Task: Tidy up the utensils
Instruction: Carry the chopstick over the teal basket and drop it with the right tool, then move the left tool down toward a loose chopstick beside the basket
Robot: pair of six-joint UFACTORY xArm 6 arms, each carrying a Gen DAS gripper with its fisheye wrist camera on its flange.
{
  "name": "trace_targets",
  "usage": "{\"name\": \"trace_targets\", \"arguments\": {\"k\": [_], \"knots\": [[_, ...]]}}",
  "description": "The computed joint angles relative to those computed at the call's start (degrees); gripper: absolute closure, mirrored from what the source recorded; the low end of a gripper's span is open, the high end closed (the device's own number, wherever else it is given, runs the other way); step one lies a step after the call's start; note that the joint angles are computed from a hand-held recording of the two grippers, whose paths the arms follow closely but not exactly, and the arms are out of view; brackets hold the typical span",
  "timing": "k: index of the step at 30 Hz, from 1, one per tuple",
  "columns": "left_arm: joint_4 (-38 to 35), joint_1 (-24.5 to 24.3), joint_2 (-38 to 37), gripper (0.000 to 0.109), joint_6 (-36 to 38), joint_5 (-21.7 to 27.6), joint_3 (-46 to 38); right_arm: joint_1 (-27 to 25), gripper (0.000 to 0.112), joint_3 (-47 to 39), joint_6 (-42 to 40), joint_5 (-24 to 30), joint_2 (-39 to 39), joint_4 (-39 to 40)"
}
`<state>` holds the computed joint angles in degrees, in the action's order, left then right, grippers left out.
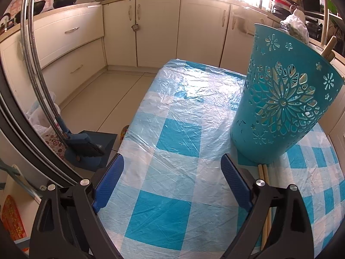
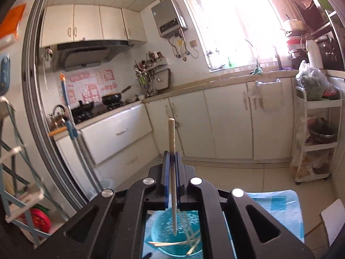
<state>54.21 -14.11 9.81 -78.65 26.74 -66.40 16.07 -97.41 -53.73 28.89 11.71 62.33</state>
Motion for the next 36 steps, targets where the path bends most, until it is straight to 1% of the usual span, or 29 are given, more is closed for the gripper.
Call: {"name": "trace_targets", "arguments": {"k": [3, 6, 8, 11, 14, 22, 24, 26, 27, 28, 30, 31, 33, 36], "knots": [[0.0, 0.1, 0.0, 0.021, 0.1, -0.1, 0.0, 0.8, 0.107, 2.1, 1.4, -2.0, 1.6, -3.4], [-0.1, 0.0, 0.0, 0.021, 0.1, 0.0, 0.0, 0.7, 0.107, 3.6, 4.6, -2.2, 3.0, -7.0], [-0.1, 0.0, 0.0, 0.021, 0.1, 0.0, -0.1, 0.4, 0.107, 4.0, 6.6, -1.7, 3.5, -8.8], [0.0, -0.1, 0.1, 0.021, 0.1, 0.2, -0.1, 0.0, 0.105, 5.4, 7.3, -0.7, 2.9, -9.1], [0.1, -0.1, 0.2, 0.021, 0.1, 0.4, -0.2, -0.4, 0.101, 7.4, 6.4, -1.0, 1.1, -7.5], [0.2, -0.1, 0.1, 0.02, 0.0, 0.2, -0.1, -0.2, 0.098, 18.5, -0.1, -4.9, -8.4, 0.7], [0.2, -0.1, 0.1, 0.02, 0.0, 0.2, -0.1, 0.3, 0.093, 22.3, -1.4, -6.7, -11.3, 2.6], [0.1, 0.0, 0.1, 0.02, 0.1, 0.2, -0.1, 1.1, 0.084, 25.6, -2.2, -8.4, -13.2, 3.3], [0.1, 0.0, 0.1, 0.02, 0.1, 0.2, -0.1, 1.7, 0.083, 27.9, -2.2, -9.3, -14.4, 2.9], [0.2, 0.0, 0.1, 0.02, 0.0, 0.2, -0.1, 2.2, 0.082, 29.7, -1.1, -9.7, -15.1, 1.4], [0.2, 0.0, 0.2, 0.02, -0.1, 0.1, -0.1, 3.2, 0.081, 32.6, 3.6, -9.7, -15.5, -4.5], [0.1, 0.0, 0.2, 0.02, 0.0, 0.1, -0.1, 3.7, 0.081, 34.1, 8.1, -9.4, -14.8, -9.9], [0.2, 0.0, 0.0, 0.02, -0.2, 0.0, 0.1, 4.1, 0.081, 34.7, 14.5, -7.5, -12.8, -16.8], [0.3, 0.2, -0.3, 0.02, -0.6, -0.3, 0.4, 4.5, 0.086, 33.6, 20.6, -5.9, -9.4, -22.7]]}}
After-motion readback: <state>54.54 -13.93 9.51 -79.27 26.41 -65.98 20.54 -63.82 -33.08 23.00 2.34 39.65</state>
